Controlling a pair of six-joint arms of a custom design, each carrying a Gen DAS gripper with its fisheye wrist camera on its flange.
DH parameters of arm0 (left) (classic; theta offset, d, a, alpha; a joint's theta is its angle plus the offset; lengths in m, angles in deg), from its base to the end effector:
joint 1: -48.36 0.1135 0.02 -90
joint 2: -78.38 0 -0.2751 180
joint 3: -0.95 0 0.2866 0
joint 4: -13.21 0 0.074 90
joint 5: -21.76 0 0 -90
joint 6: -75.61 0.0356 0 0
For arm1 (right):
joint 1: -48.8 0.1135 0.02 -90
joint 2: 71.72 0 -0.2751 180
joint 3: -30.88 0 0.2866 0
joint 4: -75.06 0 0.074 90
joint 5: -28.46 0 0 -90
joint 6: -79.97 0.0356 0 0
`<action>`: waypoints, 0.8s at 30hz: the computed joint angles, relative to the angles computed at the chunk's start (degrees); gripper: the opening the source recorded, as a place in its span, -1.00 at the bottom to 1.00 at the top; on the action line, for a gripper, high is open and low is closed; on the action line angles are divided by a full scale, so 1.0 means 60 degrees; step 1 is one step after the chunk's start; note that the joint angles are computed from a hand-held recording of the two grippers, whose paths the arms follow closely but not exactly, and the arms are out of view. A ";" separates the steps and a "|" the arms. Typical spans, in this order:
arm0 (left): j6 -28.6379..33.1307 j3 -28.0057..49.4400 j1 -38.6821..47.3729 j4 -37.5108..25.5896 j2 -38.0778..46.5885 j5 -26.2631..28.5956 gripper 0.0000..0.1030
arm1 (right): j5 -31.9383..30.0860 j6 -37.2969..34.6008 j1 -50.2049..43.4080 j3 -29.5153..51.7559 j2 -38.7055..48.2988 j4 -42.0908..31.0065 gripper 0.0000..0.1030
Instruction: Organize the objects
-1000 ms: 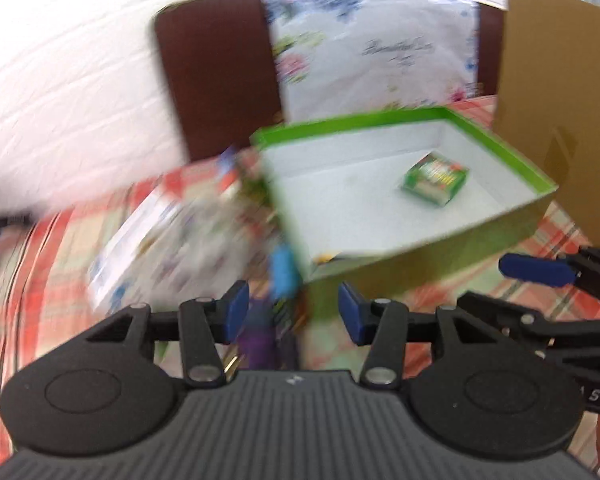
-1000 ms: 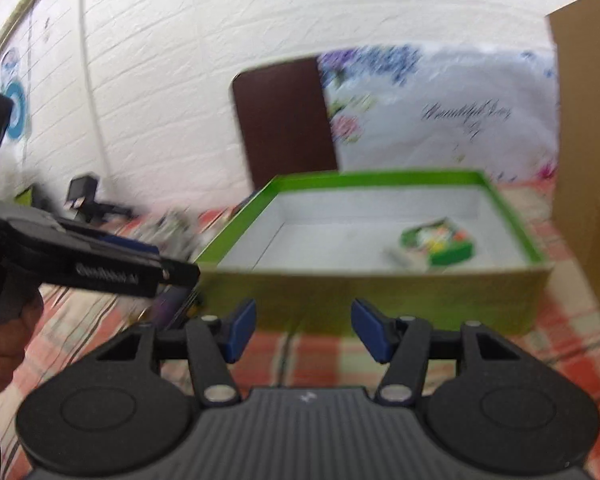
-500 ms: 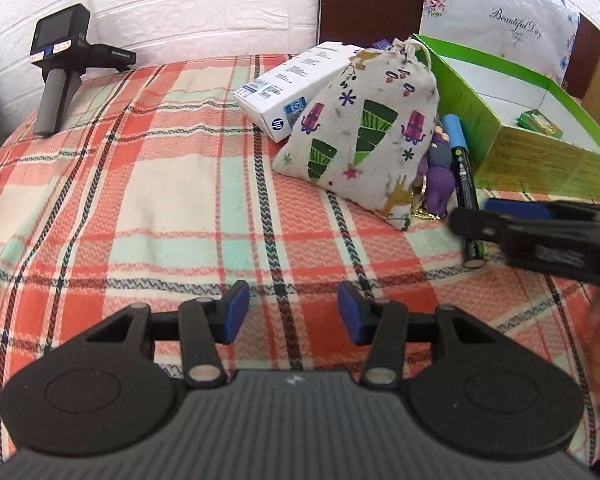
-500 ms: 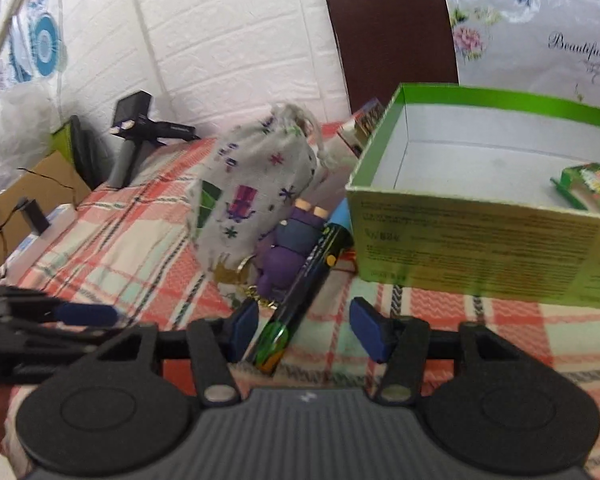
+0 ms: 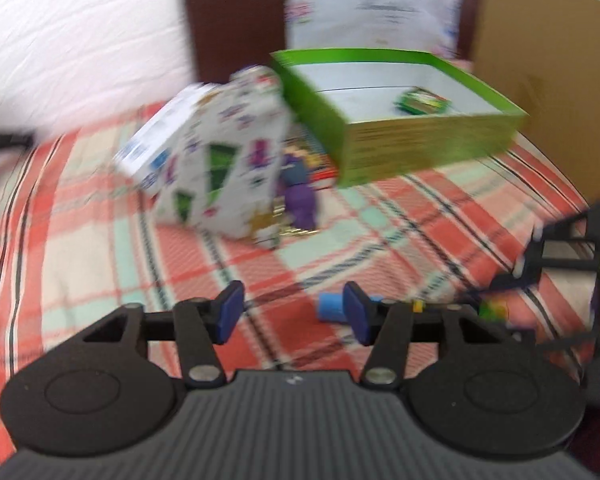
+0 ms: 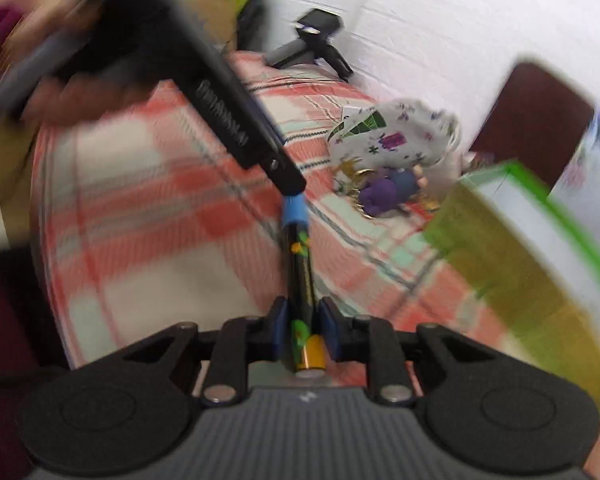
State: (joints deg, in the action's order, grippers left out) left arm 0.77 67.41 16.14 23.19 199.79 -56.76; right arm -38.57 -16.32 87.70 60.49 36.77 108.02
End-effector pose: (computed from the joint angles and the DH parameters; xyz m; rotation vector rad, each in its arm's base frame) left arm 0.3389 -0.2219 0.0367 1.0409 2.1270 -0.3807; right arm 0.1930 0.1379 0.0165 -0.7068 2.1893 -0.1865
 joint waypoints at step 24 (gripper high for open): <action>0.5788 0.0781 -0.0505 -0.1564 0.0589 0.1502 -0.49 | -0.2300 0.0152 -0.2691 -0.1408 -0.0182 0.2042 -0.43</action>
